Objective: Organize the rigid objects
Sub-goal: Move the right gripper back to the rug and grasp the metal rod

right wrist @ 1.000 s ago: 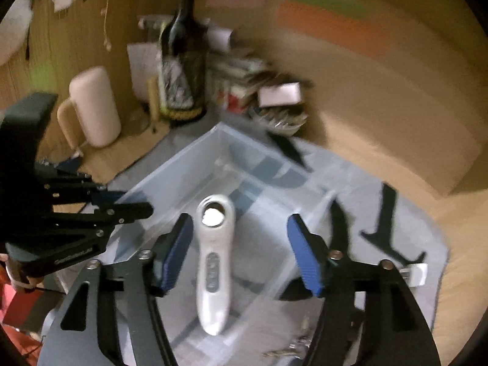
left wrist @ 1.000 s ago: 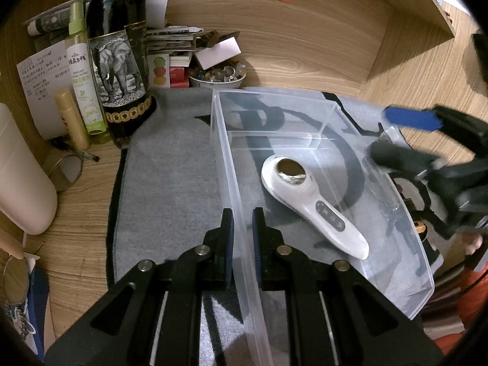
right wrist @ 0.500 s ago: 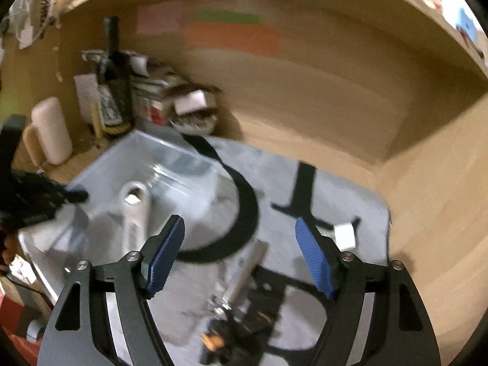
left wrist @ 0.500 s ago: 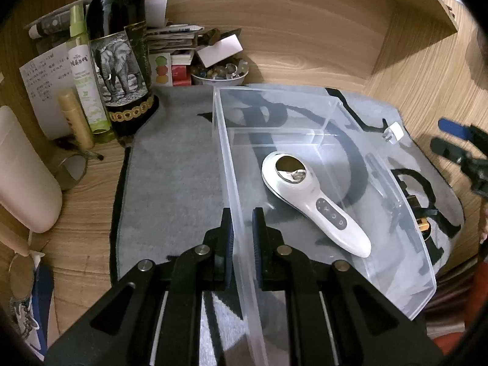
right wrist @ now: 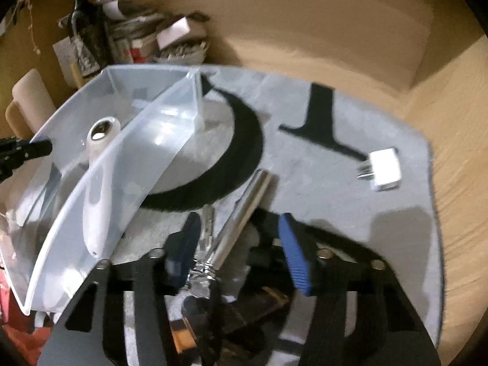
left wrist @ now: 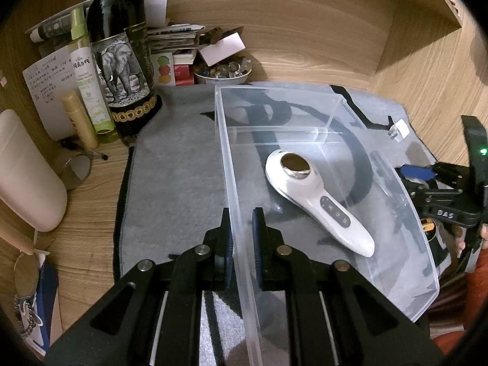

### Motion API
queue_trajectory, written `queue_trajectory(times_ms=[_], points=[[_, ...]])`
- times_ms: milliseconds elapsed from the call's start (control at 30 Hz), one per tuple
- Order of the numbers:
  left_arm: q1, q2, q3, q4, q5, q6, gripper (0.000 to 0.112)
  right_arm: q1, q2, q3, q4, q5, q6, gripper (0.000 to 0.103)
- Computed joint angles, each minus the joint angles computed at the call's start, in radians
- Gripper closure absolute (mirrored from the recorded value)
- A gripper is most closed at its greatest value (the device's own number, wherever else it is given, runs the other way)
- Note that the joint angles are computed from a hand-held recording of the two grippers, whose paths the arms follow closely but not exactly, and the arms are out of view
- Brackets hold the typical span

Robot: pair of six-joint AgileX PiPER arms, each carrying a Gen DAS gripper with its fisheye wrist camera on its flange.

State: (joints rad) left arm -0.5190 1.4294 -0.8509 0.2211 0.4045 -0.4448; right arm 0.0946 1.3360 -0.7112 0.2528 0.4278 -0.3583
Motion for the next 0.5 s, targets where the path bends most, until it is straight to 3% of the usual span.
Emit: queue_trajectory(times_ms=[100,267,367,500], points=[[0.001,0.002,-0.002,-0.001,0.001,0.000,0.101,-0.011,0.056,-0.016,0.063,0.014,-0.068,0.072],[-0.004,0.008,-0.005,0.022,0.004,-0.024,0.101,-0.046,0.089,-0.021,0.180,0.024,-0.180,0.076],[-0.007,0.010,-0.006,0.031,0.005,-0.034,0.101,-0.038,0.089,-0.019,0.164,0.009,-0.158,0.088],[-0.009,0.011,-0.007,0.034,0.005,-0.038,0.101,-0.027,0.059,-0.002,0.152,-0.017,-0.149,0.089]])
